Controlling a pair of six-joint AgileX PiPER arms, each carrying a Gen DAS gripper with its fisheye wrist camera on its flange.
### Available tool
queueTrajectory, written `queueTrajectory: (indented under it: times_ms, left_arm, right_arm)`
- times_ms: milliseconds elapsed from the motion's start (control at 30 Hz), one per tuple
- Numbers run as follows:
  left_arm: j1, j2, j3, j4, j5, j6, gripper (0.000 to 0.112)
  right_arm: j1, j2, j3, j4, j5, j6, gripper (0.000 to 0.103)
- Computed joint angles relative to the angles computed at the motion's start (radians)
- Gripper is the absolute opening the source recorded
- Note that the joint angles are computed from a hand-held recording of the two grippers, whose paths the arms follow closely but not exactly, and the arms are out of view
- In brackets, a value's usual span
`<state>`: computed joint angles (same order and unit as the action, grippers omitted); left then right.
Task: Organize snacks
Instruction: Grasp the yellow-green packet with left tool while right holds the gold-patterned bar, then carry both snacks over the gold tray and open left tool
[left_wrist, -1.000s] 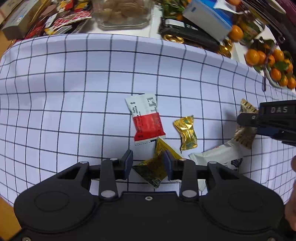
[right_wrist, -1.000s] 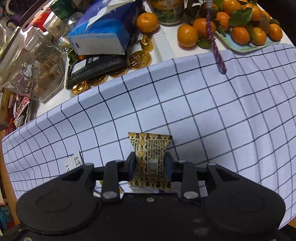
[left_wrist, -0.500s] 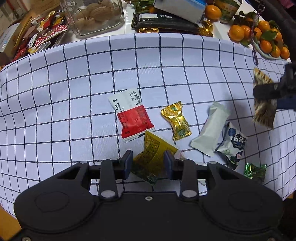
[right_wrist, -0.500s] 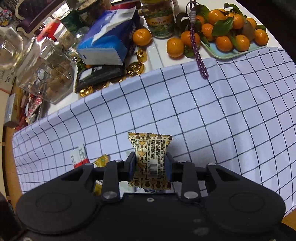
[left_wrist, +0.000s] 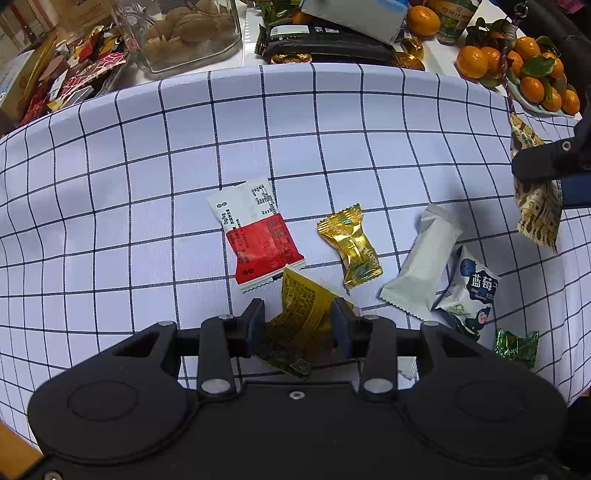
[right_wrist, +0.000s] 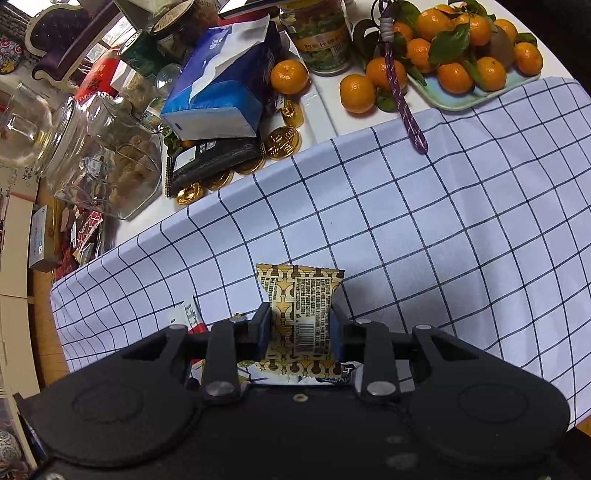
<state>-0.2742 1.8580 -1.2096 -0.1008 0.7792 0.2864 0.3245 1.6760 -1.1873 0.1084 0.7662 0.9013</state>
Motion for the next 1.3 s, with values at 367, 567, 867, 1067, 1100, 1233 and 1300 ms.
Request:
queueTrajectory:
  times_ms: [367,567,867,1067,1100,1233,1300]
  left_arm:
    - [0.009,0.032,-0.009,-0.004,0.010,-0.028,0.057]
    - [0.039,-0.011,0.049,-0.039,-0.006,0.028,0.056]
    - [0.067,-0.053,0.122,-0.069,-0.039,0.140,0.054]
    - [0.054,-0.037,0.117,-0.057,-0.038,0.110,0.053]
    - [0.053,-0.032,0.109,-0.057,-0.033,0.099,0.053]
    - [0.055,-0.015,0.078,-0.051,-0.019,0.053,0.045]
    - [0.064,-0.010,0.055,-0.044,-0.005,0.027,0.044]
  right_arm:
    - [0.007,0.010,-0.014,-0.013,0.015,0.011,0.033]
    - [0.017,-0.006,-0.004,-0.056,0.026,0.038,0.033]
    - [0.005,0.009,-0.022,-0.036,0.036,0.019,0.033]
    - [0.016,0.028,-0.042,-0.031,0.044,0.000,0.033]
    - [0.019,0.029,-0.044,-0.036,0.045,0.001,0.033]
    - [0.030,0.028,-0.046,-0.056,0.048,0.013,0.033]
    - [0.034,0.022,-0.041,-0.065,0.049,0.018,0.033]
